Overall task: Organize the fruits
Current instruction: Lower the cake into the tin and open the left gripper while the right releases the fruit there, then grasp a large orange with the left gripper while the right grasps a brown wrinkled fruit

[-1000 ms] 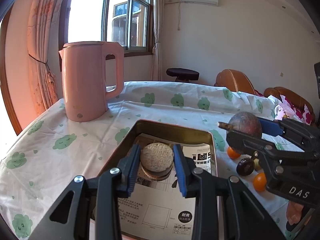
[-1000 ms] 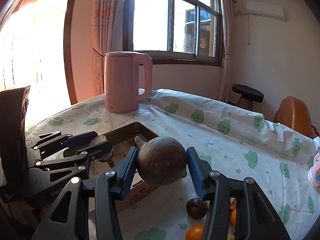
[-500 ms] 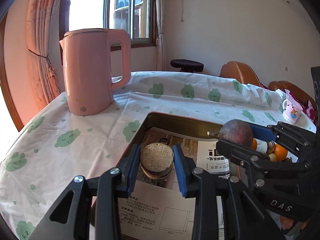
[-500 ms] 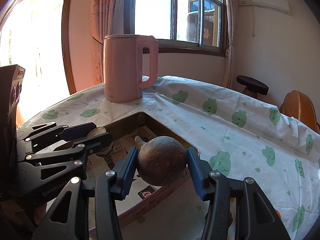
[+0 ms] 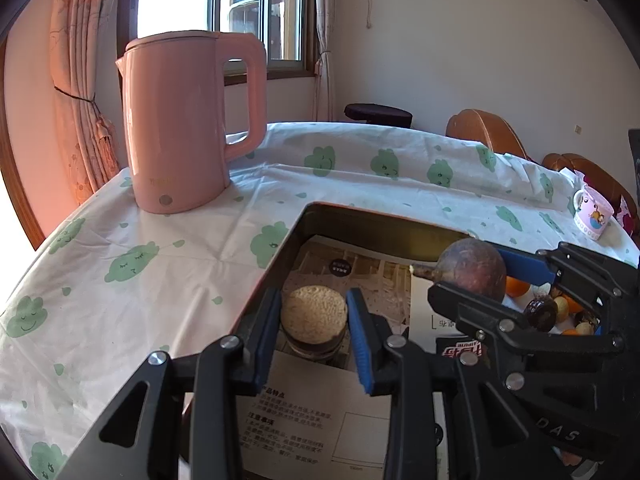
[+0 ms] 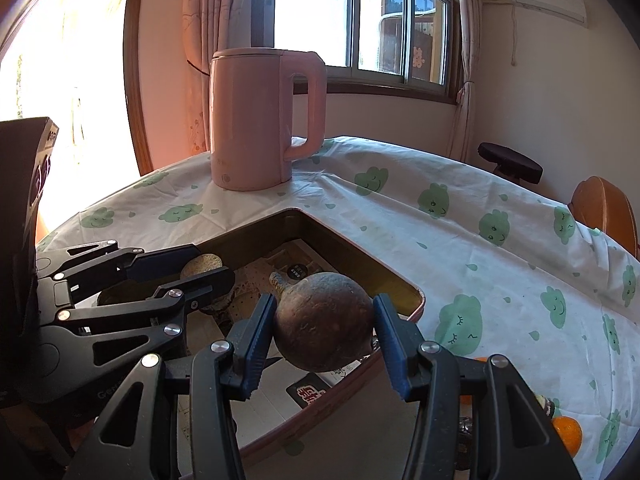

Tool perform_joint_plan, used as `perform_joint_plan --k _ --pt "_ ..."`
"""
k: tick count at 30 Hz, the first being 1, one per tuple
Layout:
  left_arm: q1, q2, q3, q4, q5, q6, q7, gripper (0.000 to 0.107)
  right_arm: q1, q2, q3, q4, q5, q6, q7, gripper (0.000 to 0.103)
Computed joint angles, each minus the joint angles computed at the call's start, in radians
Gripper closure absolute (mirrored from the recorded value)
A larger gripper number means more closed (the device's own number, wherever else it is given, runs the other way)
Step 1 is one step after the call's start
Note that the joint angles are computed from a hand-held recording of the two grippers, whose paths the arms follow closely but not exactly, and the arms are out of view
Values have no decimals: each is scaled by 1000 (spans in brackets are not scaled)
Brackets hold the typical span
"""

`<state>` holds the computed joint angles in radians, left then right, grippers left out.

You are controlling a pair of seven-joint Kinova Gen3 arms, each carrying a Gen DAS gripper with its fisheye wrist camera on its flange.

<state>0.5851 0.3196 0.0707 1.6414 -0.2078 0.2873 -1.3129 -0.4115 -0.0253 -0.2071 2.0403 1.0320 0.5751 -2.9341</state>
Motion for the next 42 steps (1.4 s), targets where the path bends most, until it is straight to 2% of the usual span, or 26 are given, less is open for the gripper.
perform_joint_plan --k 11,19,21,22,24,25,26,27,29,30,33,37,42 --pt "-21 23 23 -40 25 58 -26 72 -8 23 11 -5 -4 3 0 51" --pt "34 17 -38 -28 -36 44 54 72 -21 29 14 -11 -10 16 11 51" --pt "64 7 -70 -9 -71 21 95 69 -28 26 10 -8 8 32 -19 48" --pt "65 1 -71 0 -76 10 105 68 -32 24 7 -6 21 47 -39 45" --pt "36 -14 -44 26 -59 -22 106 59 -35 11 2 5 41 60 -78 40" --pt "19 -25 -29 45 -42 -43 97 55 -33 -2 2 14 44 55 -86 38" --pt "21 -36 -33 63 -38 -64 100 45 -31 -15 -2 22 47 56 -92 37" --pt "42 -48 -54 81 -50 -87 119 34 -29 -30 -10 33 55 62 -100 34" --pt "116 -72 -127 119 -83 -138 165 23 -25 -68 -31 58 68 81 -118 33" --pt "146 -82 -153 133 -95 -156 179 22 -21 -92 -44 74 72 92 -128 32" --pt "191 -103 -174 153 -104 -183 187 22 -3 -167 -93 121 66 155 -144 31" --pt "224 -111 -156 160 -91 -199 164 22 41 -281 -152 184 6 252 -147 30" --pt "202 -83 -48 123 -58 -154 95 22 120 -381 -218 236 -75 376 -153 30"
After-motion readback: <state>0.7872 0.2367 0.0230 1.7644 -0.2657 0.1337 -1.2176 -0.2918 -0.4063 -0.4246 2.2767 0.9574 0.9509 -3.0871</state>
